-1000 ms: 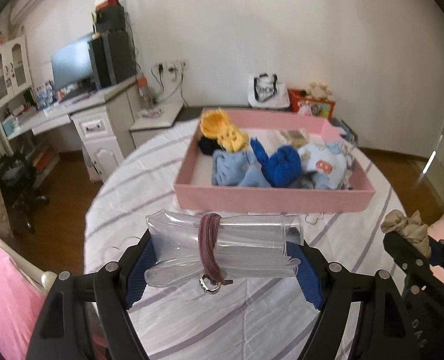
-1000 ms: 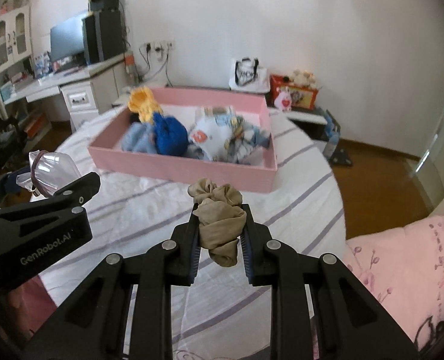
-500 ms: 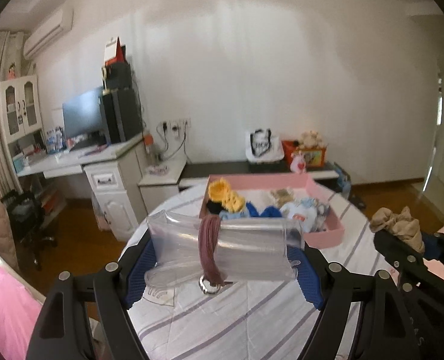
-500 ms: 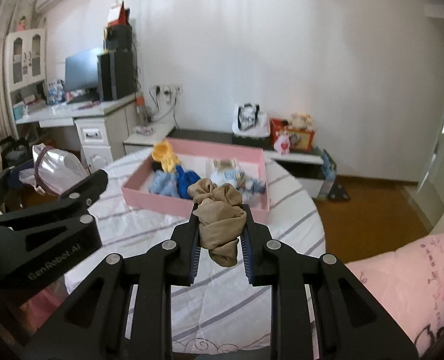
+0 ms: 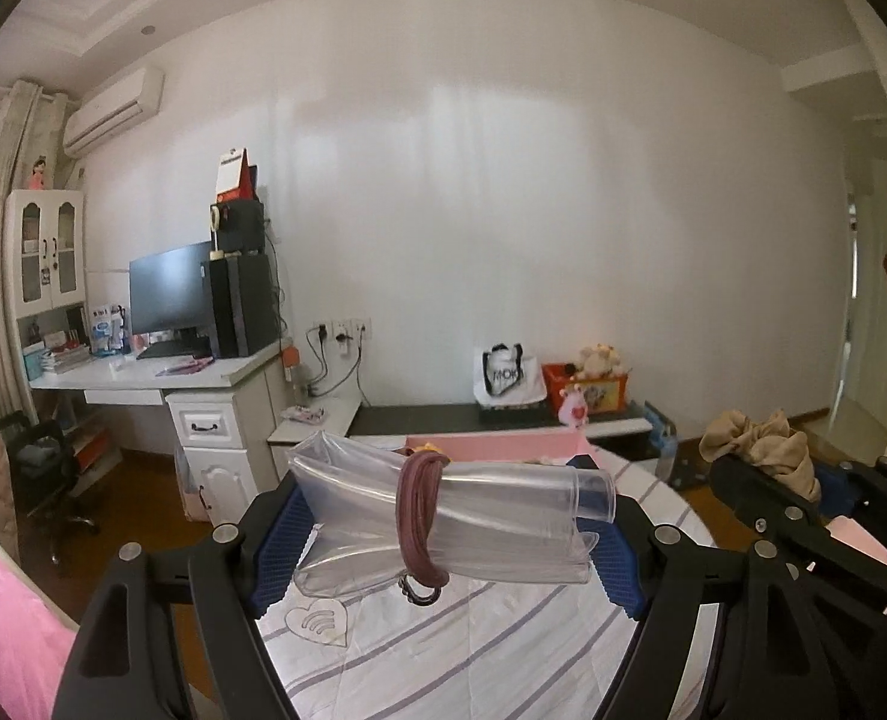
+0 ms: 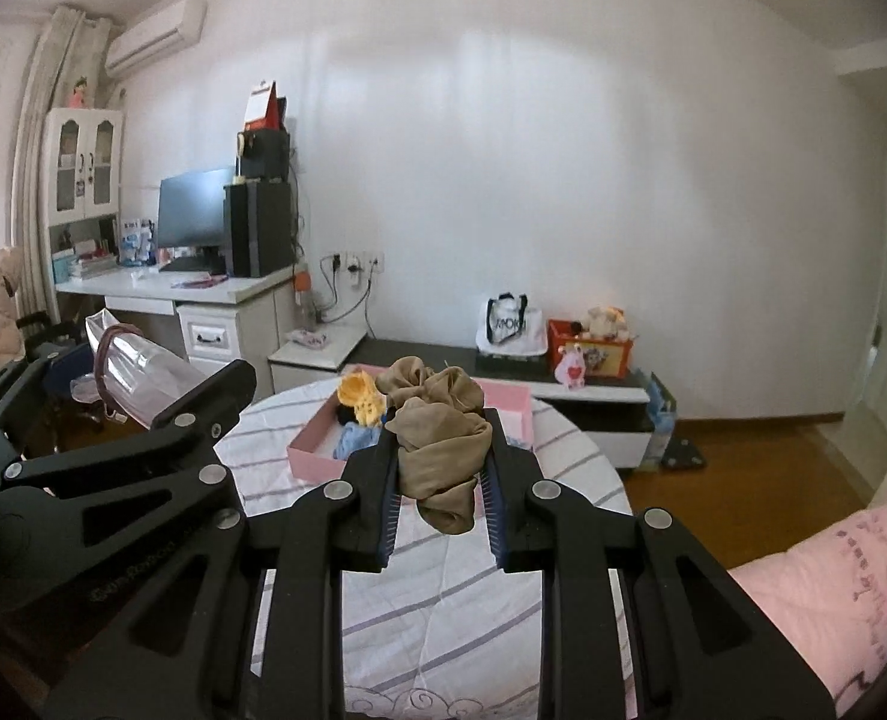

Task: Organize soft objects
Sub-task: 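Lift the scrunchie and clear bag and carry both over the pink tray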

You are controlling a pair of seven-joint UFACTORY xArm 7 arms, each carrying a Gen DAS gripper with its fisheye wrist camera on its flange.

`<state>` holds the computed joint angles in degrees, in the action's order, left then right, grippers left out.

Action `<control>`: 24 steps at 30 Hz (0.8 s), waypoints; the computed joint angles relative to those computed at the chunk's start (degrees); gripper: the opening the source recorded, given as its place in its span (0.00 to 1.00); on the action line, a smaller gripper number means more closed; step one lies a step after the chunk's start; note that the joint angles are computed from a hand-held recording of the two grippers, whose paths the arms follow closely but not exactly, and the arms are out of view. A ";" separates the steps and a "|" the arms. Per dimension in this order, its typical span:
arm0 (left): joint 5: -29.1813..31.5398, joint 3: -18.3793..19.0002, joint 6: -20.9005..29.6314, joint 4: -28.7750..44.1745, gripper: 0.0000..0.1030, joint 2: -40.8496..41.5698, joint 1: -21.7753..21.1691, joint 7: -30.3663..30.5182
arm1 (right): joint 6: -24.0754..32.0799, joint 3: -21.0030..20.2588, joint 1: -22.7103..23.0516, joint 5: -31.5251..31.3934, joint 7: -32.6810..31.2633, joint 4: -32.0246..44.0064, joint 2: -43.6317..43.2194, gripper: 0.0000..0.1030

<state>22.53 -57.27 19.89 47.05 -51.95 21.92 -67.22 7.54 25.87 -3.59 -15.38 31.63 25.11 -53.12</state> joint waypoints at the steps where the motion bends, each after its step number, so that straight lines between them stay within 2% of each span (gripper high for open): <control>1: -0.06 0.34 -0.02 -0.74 0.74 -0.77 -0.71 -0.26 | -0.09 0.06 0.12 0.03 0.13 -0.09 -0.36 0.21; 4: -0.35 0.84 0.46 -2.74 0.74 -3.31 -2.74 -1.30 | -0.35 0.44 0.15 -0.03 0.40 -0.41 -1.37 0.21; 8: -0.58 0.10 -0.28 -3.99 0.74 -4.58 -2.65 -2.69 | -0.71 0.71 0.14 0.08 0.71 -0.74 -1.97 0.21; 10: -0.51 -0.86 -0.94 -3.54 0.74 -4.21 -1.22 -3.17 | -0.52 0.61 0.45 0.18 0.71 -0.93 -2.19 0.21; 11: -0.60 -0.92 -1.15 -4.03 0.74 -4.46 -1.38 -3.36 | -0.60 -0.68 1.59 0.18 0.10 -2.50 -3.42 0.21; 15: -0.69 -0.99 -1.36 -4.86 0.73 -5.08 -1.79 -3.59 | -0.56 -0.32 1.38 0.45 0.12 -2.44 -3.36 0.21; 24: -0.83 -2.14 -1.74 -3.61 0.73 -4.45 0.27 -3.61 | -0.89 -0.65 1.59 0.73 -0.24 -2.84 -3.09 0.20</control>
<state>21.70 -59.41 18.16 43.45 -56.40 22.19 -70.83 6.65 25.21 -2.00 -14.65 31.39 22.27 -56.20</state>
